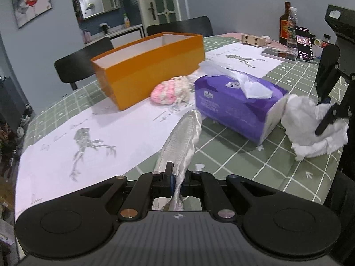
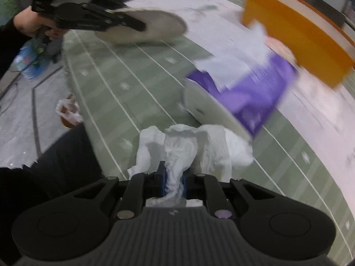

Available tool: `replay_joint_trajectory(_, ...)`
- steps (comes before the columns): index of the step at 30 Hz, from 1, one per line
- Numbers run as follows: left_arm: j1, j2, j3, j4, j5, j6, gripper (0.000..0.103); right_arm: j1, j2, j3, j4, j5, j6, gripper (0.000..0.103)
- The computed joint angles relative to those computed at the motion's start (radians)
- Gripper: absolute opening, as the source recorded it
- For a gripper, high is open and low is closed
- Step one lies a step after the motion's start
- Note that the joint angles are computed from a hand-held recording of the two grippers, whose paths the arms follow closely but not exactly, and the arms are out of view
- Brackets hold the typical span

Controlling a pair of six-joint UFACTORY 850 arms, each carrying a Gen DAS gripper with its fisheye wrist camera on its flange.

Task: Organize soft objects
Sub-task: 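Carry the cloth bag and plastic bag into the orange box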

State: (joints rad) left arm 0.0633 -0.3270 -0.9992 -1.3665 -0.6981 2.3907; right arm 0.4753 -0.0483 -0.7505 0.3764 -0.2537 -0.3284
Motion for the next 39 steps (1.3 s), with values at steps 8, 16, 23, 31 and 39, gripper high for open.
replay_joint_trajectory(8,0.042,0.009,-0.006,0.001,-0.006,0.008,0.005,0.026,-0.099,-0.155,0.269,-0.059,-0.337,0.011)
replay_joint_trajectory(16,0.056,-0.010,-0.029,0.012,-0.017,-0.008,0.005,0.052,-0.126,-0.190,0.305,-0.104,-0.402,0.011)
replay_joint_trajectory(23,0.046,-0.001,-0.063,-0.009,-0.034,0.007,0.005,0.049,-0.121,-0.258,0.238,-0.035,-0.347,0.011)
replay_joint_trajectory(31,-0.015,-0.044,-0.220,0.004,-0.004,-0.089,0.005,-0.030,-0.175,-0.380,0.296,0.052,-0.377,0.011)
replay_joint_trajectory(39,-0.165,-0.192,-0.511,0.151,0.082,-0.301,0.005,-0.152,-0.250,-0.526,0.022,0.052,-0.098,0.011)
